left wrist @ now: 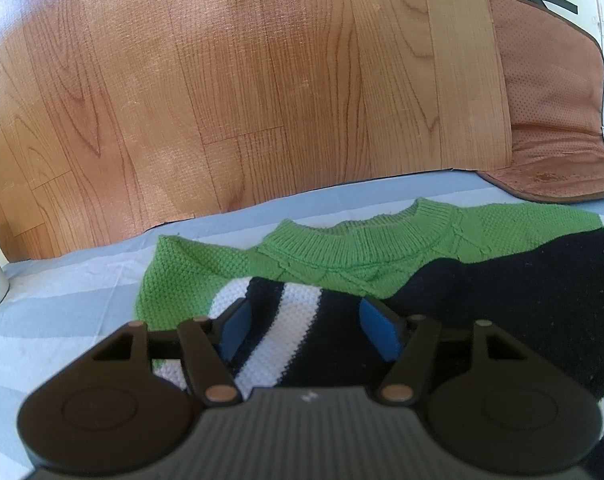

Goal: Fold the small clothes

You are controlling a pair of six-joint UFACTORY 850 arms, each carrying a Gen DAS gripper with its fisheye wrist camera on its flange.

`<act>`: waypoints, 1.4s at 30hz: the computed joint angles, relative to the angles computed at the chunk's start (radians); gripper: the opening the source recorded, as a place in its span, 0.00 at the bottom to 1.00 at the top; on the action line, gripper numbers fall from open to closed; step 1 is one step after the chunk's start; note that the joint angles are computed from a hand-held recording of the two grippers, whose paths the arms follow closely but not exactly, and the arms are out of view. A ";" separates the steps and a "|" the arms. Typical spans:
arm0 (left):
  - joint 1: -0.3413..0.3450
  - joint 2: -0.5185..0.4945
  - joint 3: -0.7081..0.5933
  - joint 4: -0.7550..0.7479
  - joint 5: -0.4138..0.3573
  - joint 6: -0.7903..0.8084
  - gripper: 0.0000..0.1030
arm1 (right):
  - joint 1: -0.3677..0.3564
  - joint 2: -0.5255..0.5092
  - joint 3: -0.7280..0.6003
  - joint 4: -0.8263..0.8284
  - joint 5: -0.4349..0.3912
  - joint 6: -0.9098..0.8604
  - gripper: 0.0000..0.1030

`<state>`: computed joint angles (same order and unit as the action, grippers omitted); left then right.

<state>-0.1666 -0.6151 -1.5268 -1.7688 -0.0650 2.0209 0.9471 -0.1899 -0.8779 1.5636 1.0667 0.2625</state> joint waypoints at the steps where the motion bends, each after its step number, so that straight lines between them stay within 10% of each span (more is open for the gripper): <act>1: 0.000 0.000 0.000 0.000 0.000 -0.001 0.61 | -0.007 -0.005 -0.019 0.011 -0.011 -0.037 0.44; 6: 0.000 0.001 0.001 0.017 -0.001 -0.023 0.61 | -0.057 -0.057 -0.104 0.084 -0.034 -0.156 0.54; 8: 0.000 0.001 0.001 0.036 -0.002 -0.043 0.61 | -0.073 -0.079 -0.125 0.105 -0.044 -0.222 0.36; 9: 0.001 0.001 -0.001 0.059 -0.003 -0.067 0.61 | -0.091 -0.086 -0.130 0.113 -0.074 -0.257 0.07; 11: 0.001 0.000 -0.002 0.083 -0.004 -0.092 0.61 | -0.107 -0.072 -0.110 0.084 -0.099 -0.202 0.07; 16: 0.000 0.000 -0.003 0.113 -0.003 -0.125 0.61 | -0.050 -0.069 -0.071 -0.152 0.133 -0.173 0.06; 21: -0.001 0.000 -0.004 0.141 0.003 -0.159 0.63 | -0.124 -0.057 -0.075 0.074 -0.112 -0.195 0.06; 29: 0.005 0.002 0.001 0.040 -0.014 -0.058 0.63 | -0.094 -0.081 -0.206 -0.028 -0.050 -0.345 0.06; 37: 0.186 0.027 0.023 0.040 -0.503 -0.325 0.74 | -0.108 -0.313 -0.634 -0.122 -0.301 -0.746 0.07; 42: 0.260 0.011 -0.009 -0.005 -0.598 -0.409 0.72 | -0.107 -0.552 -1.016 0.069 -0.435 -1.164 0.07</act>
